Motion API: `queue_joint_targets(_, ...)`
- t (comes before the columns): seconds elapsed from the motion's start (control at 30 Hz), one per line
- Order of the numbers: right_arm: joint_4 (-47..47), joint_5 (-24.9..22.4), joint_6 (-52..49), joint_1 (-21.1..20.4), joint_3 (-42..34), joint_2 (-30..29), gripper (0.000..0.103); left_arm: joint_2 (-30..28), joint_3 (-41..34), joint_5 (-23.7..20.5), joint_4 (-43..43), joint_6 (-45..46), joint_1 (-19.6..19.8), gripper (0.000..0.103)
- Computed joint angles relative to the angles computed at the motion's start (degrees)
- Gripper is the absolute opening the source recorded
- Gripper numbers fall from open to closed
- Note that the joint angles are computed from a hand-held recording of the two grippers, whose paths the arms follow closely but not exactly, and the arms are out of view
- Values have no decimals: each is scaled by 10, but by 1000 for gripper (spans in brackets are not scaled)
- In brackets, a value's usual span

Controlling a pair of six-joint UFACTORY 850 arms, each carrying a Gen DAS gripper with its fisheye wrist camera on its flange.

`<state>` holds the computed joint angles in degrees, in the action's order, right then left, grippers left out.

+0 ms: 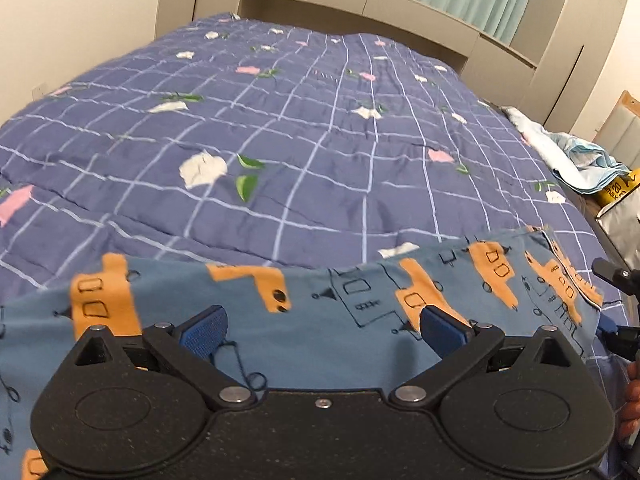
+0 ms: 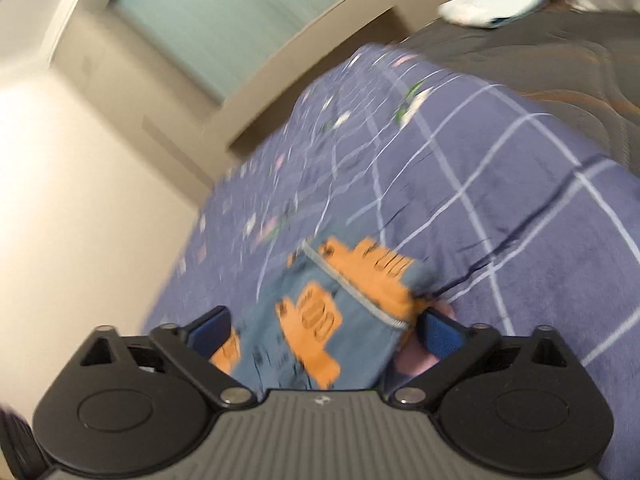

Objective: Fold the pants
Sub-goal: 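Grasp the folded pants edge with the right gripper while the left gripper grasps the waistband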

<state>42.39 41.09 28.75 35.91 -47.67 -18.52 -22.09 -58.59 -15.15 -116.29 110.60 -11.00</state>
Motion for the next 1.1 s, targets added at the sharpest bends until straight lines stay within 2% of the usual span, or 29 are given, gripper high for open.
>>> queue_joint_targets(0.07,16,12,22,0,8,2,66,1,0,3,-4,2,-1,102)
queue_joint_targets(0.1,29,15,25,1,11,3,59,1,-1,4,-5,3,-1,102)
queue_joint_targets(0.17,61,7,14,1,14,6,34,0,-2,4,-2,0,-1,102)
queue_joint_targets(0.27,92,4,-20,4,13,6,18,-1,-6,3,19,-23,-1,102)
queue_joint_targets(0.33,123,13,-81,13,7,5,15,-1,-8,-7,40,-47,2,102)
queue_joint_targets(0.43,199,29,-243,38,-21,1,13,-1,-9,-60,62,-78,14,102)
queue_joint_targets(0.6,289,70,-527,86,-83,-20,13,-29,-47,-216,164,-239,45,102)
queue_joint_targets(0.77,355,102,-815,139,-175,-73,13,-53,-67,-331,168,-299,58,102)
queue_joint_targets(0.83,384,105,-930,158,-222,-105,13,-59,-68,-358,170,-317,62,102)
queue_joint_targets(0.9,400,97,-1003,172,-257,-131,13,-66,-70,-369,179,-334,64,102)
queue_joint_targets(1.1,440,38,-1075,188,-311,-172,13,-92,-75,-364,218,-393,66,101)
